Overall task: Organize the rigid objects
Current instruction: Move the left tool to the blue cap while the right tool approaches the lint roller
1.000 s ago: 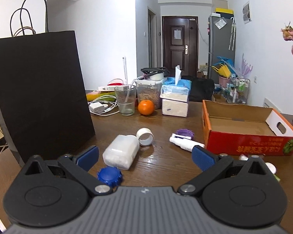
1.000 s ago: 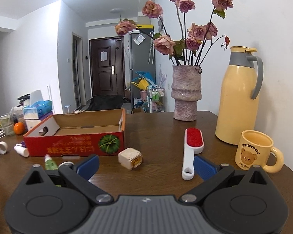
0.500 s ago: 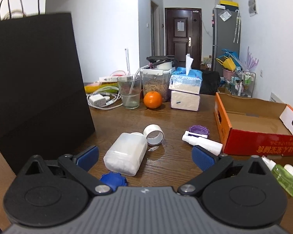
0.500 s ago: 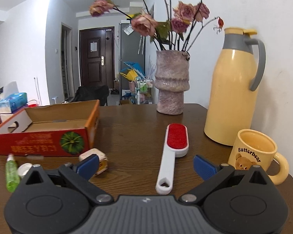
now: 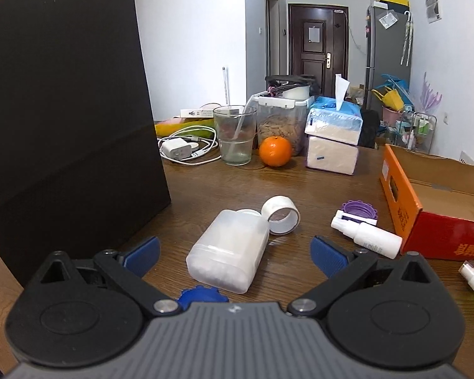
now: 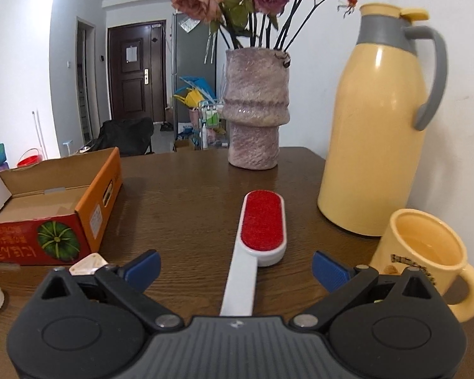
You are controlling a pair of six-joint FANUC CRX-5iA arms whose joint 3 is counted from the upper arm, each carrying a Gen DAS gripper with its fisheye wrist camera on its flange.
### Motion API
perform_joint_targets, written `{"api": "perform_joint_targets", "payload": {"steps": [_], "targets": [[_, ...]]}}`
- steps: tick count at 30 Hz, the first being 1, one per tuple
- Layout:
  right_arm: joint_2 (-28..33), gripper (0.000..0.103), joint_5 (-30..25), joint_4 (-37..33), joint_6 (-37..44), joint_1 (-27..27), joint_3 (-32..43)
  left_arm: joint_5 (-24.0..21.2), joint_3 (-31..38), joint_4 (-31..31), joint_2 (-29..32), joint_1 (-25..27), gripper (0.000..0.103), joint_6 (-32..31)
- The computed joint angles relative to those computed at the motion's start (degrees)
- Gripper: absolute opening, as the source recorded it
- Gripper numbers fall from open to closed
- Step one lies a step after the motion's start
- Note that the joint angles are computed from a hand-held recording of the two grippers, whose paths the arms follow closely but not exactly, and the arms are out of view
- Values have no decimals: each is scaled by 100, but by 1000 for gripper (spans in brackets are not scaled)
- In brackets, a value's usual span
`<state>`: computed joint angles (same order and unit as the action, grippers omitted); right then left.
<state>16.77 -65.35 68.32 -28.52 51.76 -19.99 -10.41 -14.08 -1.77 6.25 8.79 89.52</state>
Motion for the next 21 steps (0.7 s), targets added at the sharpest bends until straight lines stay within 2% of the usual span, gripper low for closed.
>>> {"api": "perform_joint_targets", "payload": {"steps": [8, 15, 18, 21], "targets": [[282, 101, 290, -249, 267, -300, 343, -708, 793, -1681, 335, -234, 103, 1620], [489, 100, 304, -474, 487, -433, 585, -917, 1116, -1776, 630, -276, 103, 1714], [523, 100, 318, -578, 516, -459, 607, -1184, 1360, -2007, 804, -329, 103, 1954], [527, 100, 378, -622, 485, -497, 574, -1258, 1434, -1921, 918, -293, 103, 1867]]}}
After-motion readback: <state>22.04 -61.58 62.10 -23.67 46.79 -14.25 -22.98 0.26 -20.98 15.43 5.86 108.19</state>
